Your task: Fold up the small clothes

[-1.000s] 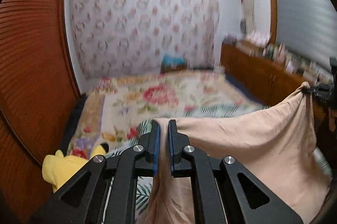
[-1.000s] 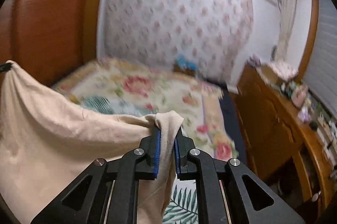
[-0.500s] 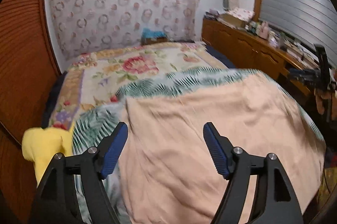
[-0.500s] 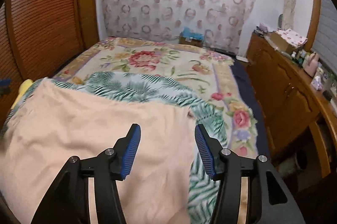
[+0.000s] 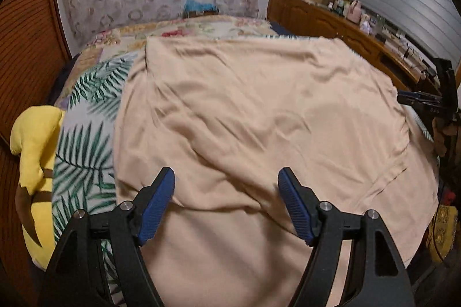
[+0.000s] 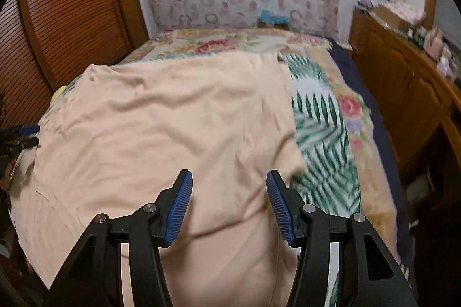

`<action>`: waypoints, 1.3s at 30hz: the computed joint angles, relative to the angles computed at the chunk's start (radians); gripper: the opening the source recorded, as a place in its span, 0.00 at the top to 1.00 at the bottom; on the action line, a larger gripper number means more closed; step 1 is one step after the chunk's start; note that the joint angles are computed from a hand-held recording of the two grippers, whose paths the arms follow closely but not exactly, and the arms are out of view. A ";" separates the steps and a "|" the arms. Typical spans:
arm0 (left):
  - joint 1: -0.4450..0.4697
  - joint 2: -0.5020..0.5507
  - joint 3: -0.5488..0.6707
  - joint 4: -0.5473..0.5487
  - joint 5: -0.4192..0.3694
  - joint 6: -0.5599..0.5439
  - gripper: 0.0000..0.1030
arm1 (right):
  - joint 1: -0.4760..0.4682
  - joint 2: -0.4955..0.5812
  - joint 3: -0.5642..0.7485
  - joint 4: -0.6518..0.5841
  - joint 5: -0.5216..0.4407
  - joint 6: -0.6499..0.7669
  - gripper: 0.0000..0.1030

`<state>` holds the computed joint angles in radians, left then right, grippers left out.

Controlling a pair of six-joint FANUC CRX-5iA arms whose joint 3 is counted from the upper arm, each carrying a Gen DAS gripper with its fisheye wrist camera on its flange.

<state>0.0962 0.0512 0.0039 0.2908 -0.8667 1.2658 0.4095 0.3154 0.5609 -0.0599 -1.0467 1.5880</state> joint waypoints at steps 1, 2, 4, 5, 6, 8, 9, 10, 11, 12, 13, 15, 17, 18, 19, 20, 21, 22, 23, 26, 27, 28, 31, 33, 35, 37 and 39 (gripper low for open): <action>0.000 0.004 0.004 -0.006 -0.006 0.004 0.27 | -0.005 0.002 0.007 -0.003 -0.010 0.001 0.46; -0.003 0.009 0.010 -0.015 -0.013 0.012 0.27 | -0.009 0.007 0.018 -0.004 -0.023 0.001 0.46; -0.007 0.023 0.026 -0.034 -0.033 0.023 0.27 | -0.022 0.019 0.051 -0.023 -0.070 0.008 0.46; -0.012 0.023 0.028 -0.050 -0.027 0.018 0.26 | -0.026 0.024 0.065 -0.030 -0.084 0.008 0.46; -0.016 0.028 0.035 -0.064 -0.031 0.019 0.26 | -0.032 0.030 0.078 -0.037 -0.097 0.011 0.46; -0.033 0.033 0.051 -0.106 -0.034 0.030 0.22 | -0.038 0.045 0.102 -0.045 -0.117 0.017 0.46; -0.035 0.030 0.046 -0.112 -0.024 0.026 0.21 | -0.042 0.057 0.125 -0.053 -0.132 0.021 0.46; -0.038 0.025 0.034 -0.111 -0.006 0.024 0.19 | -0.042 0.077 0.151 -0.058 -0.142 0.022 0.46; -0.036 0.022 0.026 -0.106 0.004 0.023 0.18 | -0.042 0.090 0.171 -0.059 -0.151 0.020 0.46; -0.036 0.022 0.026 -0.105 0.004 0.023 0.17 | -0.039 0.099 0.184 -0.053 -0.157 0.014 0.46; -0.035 0.023 0.026 -0.104 0.004 0.022 0.17 | -0.035 0.114 0.202 -0.047 -0.162 0.010 0.46; -0.036 0.024 0.028 -0.105 0.003 0.024 0.17 | -0.026 0.144 0.240 -0.026 -0.172 0.001 0.46; -0.036 0.024 0.029 -0.107 0.003 0.025 0.17 | -0.022 0.167 0.260 -0.009 -0.172 -0.008 0.46; -0.036 0.024 0.029 -0.106 0.003 0.025 0.17 | -0.020 0.172 0.257 -0.001 -0.161 -0.010 0.46; -0.035 0.024 0.028 -0.105 0.003 0.023 0.17 | -0.016 0.168 0.238 0.009 -0.141 -0.012 0.46; -0.035 0.024 0.028 -0.104 0.003 0.023 0.17 | -0.014 0.164 0.229 0.016 -0.129 -0.011 0.46; -0.036 0.024 0.028 -0.106 0.003 0.024 0.17 | -0.010 0.159 0.212 0.024 -0.112 -0.009 0.46; -0.035 0.024 0.028 -0.105 0.003 0.023 0.17 | 0.000 0.142 0.170 0.041 -0.079 -0.010 0.46; -0.035 0.024 0.028 -0.103 0.002 0.022 0.17 | 0.011 0.125 0.127 0.064 -0.043 -0.011 0.46; -0.036 0.023 0.029 -0.106 0.002 0.024 0.17 | 0.032 0.084 0.030 0.111 0.035 -0.019 0.46; -0.036 0.024 0.028 -0.105 0.003 0.023 0.17 | 0.029 0.083 0.030 0.101 0.035 -0.016 0.46; -0.036 0.023 0.027 -0.106 0.004 0.023 0.17 | 0.027 0.081 0.026 0.096 0.039 -0.013 0.46; -0.036 0.023 0.027 -0.106 0.003 0.024 0.17 | 0.035 0.071 0.000 0.114 0.055 -0.020 0.46; -0.036 0.022 0.027 -0.108 0.004 0.025 0.17 | 0.036 0.069 -0.001 0.115 0.054 -0.020 0.45; -0.037 0.025 0.035 -0.116 -0.007 0.035 0.17 | 0.032 0.071 0.008 0.107 0.046 -0.014 0.45; -0.031 0.025 0.045 -0.117 -0.026 0.047 0.24 | 0.031 0.070 0.007 0.108 0.047 -0.013 0.45; -0.008 0.018 0.037 -0.072 -0.038 0.039 0.32 | 0.030 0.069 0.006 0.105 0.048 -0.012 0.45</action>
<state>0.0880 0.0692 0.0405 0.2185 -0.9045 1.3043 0.4392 0.3849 0.5667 0.0453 -0.9989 1.5764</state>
